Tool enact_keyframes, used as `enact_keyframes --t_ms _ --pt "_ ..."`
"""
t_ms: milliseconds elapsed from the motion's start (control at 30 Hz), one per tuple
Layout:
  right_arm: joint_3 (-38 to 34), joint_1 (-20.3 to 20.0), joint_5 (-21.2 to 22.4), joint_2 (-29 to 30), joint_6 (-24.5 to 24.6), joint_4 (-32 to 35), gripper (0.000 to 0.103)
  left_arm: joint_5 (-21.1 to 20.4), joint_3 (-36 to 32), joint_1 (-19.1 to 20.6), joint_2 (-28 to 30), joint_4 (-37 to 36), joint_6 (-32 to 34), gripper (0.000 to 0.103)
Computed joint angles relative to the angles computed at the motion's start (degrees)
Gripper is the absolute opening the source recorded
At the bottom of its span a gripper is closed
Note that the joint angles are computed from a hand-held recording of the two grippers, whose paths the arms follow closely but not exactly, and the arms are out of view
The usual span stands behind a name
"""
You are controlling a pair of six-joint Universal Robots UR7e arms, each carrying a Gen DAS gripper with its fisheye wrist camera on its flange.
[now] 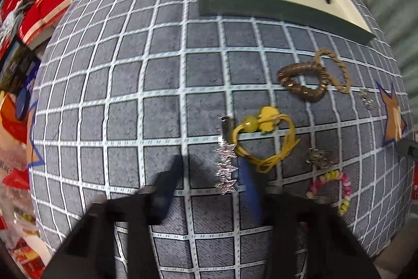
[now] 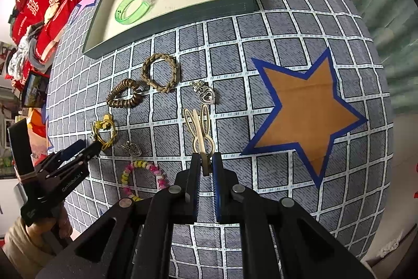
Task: Organize jewelry
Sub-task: 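Carry the star barrette in the left gripper while the right gripper carries the bunny-ear clip to the tray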
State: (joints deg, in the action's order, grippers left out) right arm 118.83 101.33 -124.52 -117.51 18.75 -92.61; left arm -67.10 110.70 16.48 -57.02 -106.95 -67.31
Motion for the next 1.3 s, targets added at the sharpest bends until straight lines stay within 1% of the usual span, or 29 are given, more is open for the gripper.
enact_keyframes --t_ms 67,100,133,267,333,400,533,700,967,1300 --pt "-0.1 0.1 0.1 0.1 0.1 -0.2 0.009 -0.2 -1.1 0.4 1.0 -0.5 1.5 0.026" --pt "-0.1 0.2 0.1 0.2 0.1 -0.3 0.009 -0.6 -0.2 0.4 0.3 -1.8 1.3 0.026" --pt "-0.1 0.2 0.2 0.2 0.1 -0.4 0.009 -0.6 -1.0 0.8 0.5 -2.0 1.3 0.026" --pt "-0.5 0.5 0.5 0.5 -0.1 -0.8 0.009 -0.4 -0.9 0.7 -1.3 -2.4 0.1 0.026" --pt "-0.8 0.7 0.7 0.9 -0.1 -1.3 0.009 0.0 -0.7 0.3 -3.0 -1.8 -0.2 0.026" --pt "-1.1 0.9 0.9 1.3 -0.3 -1.7 0.009 0.4 -1.5 0.1 -3.5 -1.4 -0.2 0.026" --pt "-2.1 1.5 1.3 2.5 -0.8 -2.9 0.009 2.4 -4.4 0.2 -2.9 -1.1 1.0 0.026" --pt "-4.4 1.8 1.9 4.7 -2.2 -4.8 0.009 4.6 -6.9 -0.8 -2.3 -1.5 2.0 0.026" --pt "-9.2 0.9 2.9 9.3 -5.7 -8.2 0.009 7.5 -12.6 1.0 0.8 -2.3 5.9 0.026" --pt "-15.0 -1.7 3.4 16.4 -11.8 -12.4 0.009 10.6 -19.5 5.3 7.2 -4.5 11.4 0.026"
